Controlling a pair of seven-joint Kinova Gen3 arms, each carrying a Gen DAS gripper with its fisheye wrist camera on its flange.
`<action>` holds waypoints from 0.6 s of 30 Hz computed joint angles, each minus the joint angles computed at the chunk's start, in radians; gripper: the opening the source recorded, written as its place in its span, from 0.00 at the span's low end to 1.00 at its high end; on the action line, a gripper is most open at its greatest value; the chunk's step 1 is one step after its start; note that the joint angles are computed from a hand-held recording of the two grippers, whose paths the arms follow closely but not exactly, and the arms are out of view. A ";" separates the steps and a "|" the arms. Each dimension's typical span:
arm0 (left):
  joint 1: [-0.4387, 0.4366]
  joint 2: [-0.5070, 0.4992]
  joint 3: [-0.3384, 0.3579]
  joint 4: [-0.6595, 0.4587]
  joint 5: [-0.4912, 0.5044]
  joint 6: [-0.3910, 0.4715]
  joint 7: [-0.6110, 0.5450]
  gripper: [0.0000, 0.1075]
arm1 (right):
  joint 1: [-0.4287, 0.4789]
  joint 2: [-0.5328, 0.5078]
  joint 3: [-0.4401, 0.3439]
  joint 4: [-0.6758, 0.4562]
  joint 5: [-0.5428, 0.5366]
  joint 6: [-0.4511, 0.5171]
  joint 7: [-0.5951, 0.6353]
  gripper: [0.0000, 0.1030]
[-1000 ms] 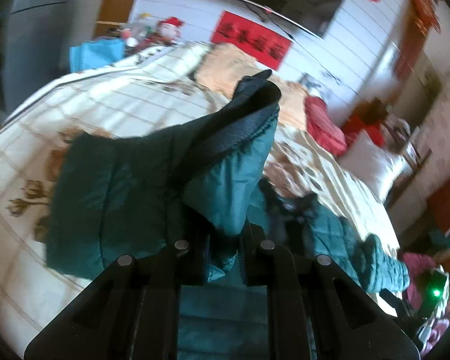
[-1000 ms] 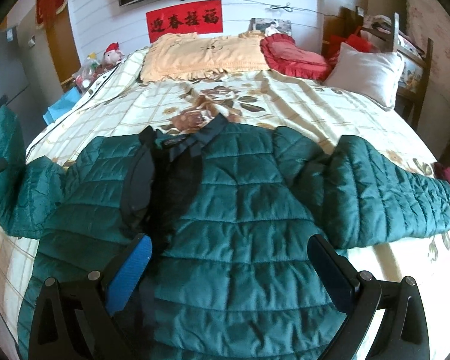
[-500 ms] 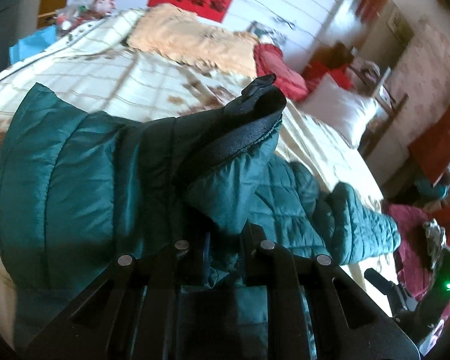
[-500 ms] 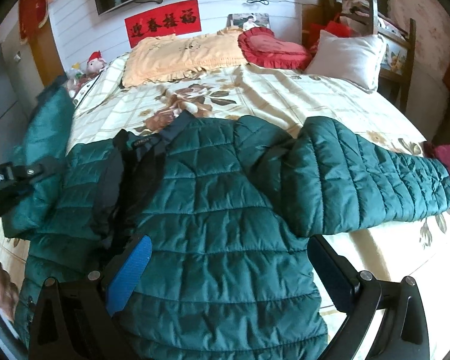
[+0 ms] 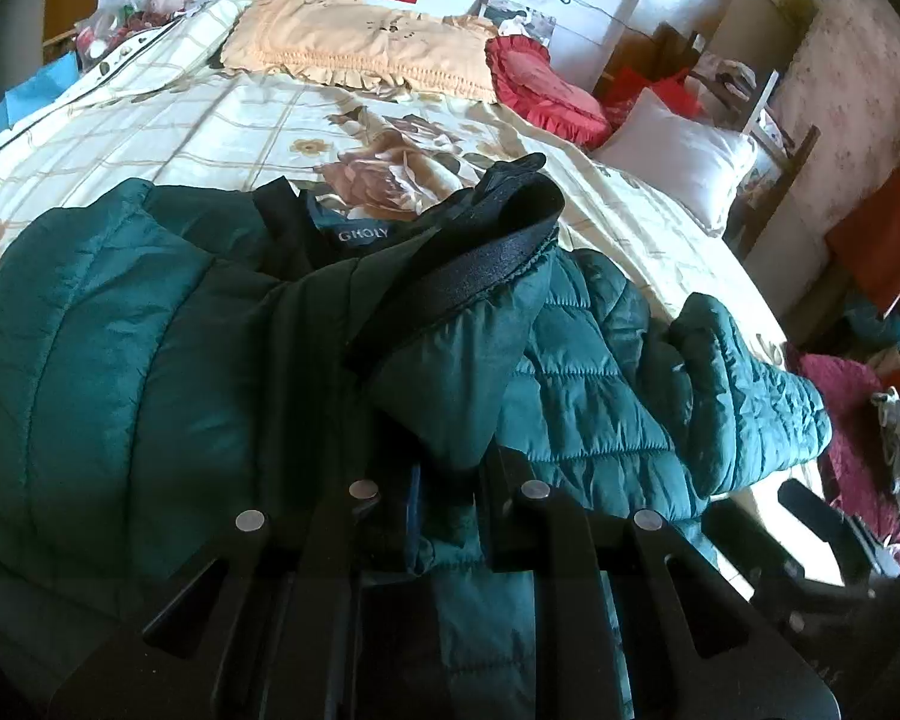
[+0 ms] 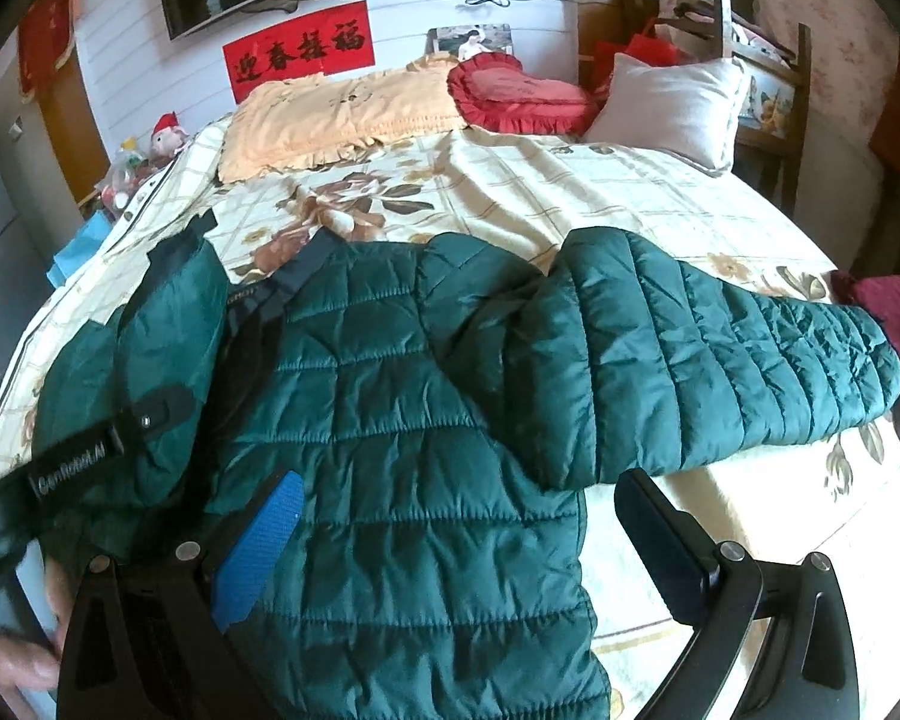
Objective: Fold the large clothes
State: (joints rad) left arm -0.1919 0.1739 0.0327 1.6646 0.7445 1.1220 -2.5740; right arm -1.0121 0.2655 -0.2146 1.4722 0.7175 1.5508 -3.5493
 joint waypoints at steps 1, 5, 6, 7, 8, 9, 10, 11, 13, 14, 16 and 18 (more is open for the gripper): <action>-0.002 0.004 -0.001 -0.005 -0.001 0.011 0.004 0.12 | 0.001 0.002 0.002 -0.002 0.004 0.002 0.001 1.00; -0.016 0.018 -0.003 -0.023 0.011 0.051 0.015 0.13 | 0.013 0.012 0.010 -0.016 0.002 0.011 0.022 1.00; -0.021 0.022 -0.003 -0.028 0.014 0.064 0.017 0.13 | 0.016 0.012 0.012 -0.016 0.000 0.007 0.025 1.00; -0.027 0.028 -0.004 -0.037 0.017 0.083 0.023 0.13 | 0.019 0.013 0.013 -0.017 -0.004 0.006 0.029 1.00; -0.032 0.032 -0.005 -0.043 0.019 0.097 0.028 0.18 | 0.021 0.014 0.014 -0.017 -0.007 0.006 0.032 1.00; -0.041 0.041 -0.006 -0.055 0.023 0.122 0.034 0.28 | 0.023 0.015 0.015 -0.019 -0.011 0.007 0.036 1.00; -0.051 0.049 -0.005 -0.066 0.029 0.150 0.036 0.34 | 0.023 0.016 0.016 -0.019 -0.013 0.008 0.037 1.00; -0.064 0.060 -0.005 -0.082 0.036 0.189 0.038 0.45 | 0.023 0.015 0.016 -0.017 -0.016 0.008 0.035 1.00; -0.087 0.064 -0.007 -0.107 0.043 0.248 0.035 0.55 | 0.024 0.010 0.016 -0.013 -0.020 0.001 0.031 1.00; -0.098 0.062 -0.009 -0.115 0.047 0.267 0.024 0.57 | 0.025 0.008 0.015 -0.011 -0.021 -0.002 0.028 1.00; -0.135 0.065 -0.020 -0.155 0.057 0.333 -0.004 0.57 | 0.024 0.002 0.013 -0.010 -0.019 -0.006 0.023 1.00; -0.168 0.065 -0.033 -0.188 0.060 0.371 -0.017 0.57 | 0.022 -0.003 0.011 -0.011 -0.011 -0.010 0.018 1.00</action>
State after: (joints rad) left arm -0.3595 0.2389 -0.0006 1.4763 0.8049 1.4931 -2.5907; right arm -0.9906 0.2621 -0.2035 1.4615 0.7068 1.5408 -3.5314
